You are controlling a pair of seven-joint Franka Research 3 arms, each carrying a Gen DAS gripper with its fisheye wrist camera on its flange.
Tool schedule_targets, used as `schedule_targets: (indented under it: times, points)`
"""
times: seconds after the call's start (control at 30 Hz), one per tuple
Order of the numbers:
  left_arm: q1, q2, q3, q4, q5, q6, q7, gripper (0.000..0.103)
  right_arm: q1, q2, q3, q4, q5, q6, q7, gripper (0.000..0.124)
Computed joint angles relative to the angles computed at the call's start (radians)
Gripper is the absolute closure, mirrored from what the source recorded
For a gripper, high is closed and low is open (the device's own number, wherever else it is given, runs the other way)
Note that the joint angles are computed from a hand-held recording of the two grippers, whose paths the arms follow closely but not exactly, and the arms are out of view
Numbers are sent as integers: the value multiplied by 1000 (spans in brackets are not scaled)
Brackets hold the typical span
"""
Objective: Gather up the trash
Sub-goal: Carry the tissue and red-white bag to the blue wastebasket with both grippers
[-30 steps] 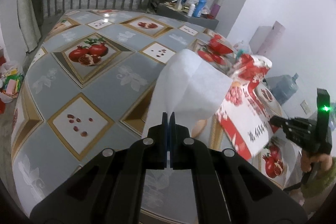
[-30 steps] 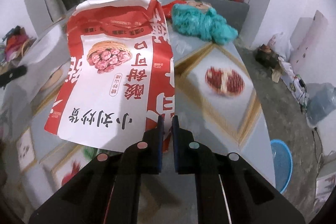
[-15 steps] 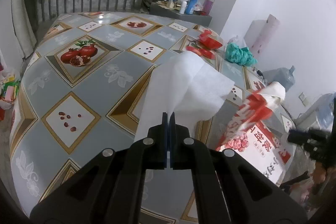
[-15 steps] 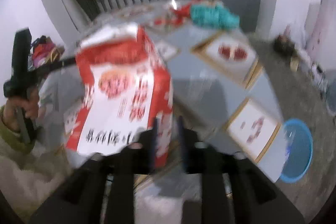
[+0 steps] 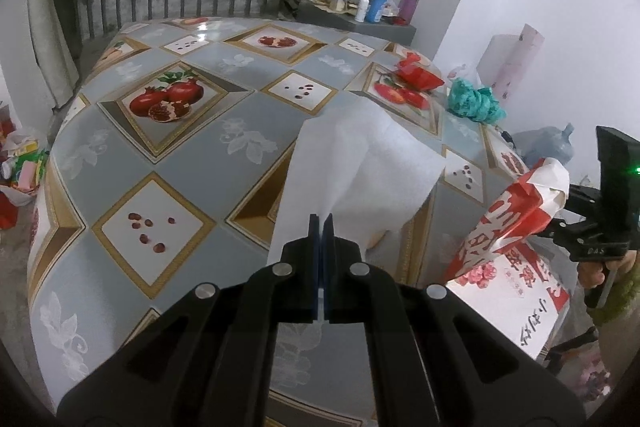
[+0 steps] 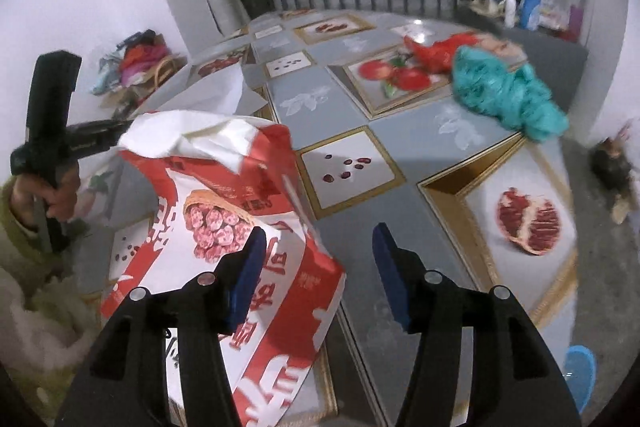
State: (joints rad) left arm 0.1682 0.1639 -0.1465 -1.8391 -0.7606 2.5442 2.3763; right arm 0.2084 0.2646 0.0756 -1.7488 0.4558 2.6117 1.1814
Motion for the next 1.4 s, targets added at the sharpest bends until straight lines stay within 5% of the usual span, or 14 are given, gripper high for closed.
schedule_targets:
  times: [0.47,0.93,1.17,1.4]
  points:
    - [2,6,-5,0,18,24,-6,103,42,-26,-25,-73,-99,77,121,110]
    - [-5,-36,1,-30,-64,37,57,103,63,-248,-56,-384,-327,346,605,120]
    - [-24,-75,14,-47,-128,32,112,103,-28,-336,-6,-488,-564,447,929,120]
    - [-62,-124,29,-52,-185,30,178,103,-257,-416,155,-539,-913,509,1300,121]
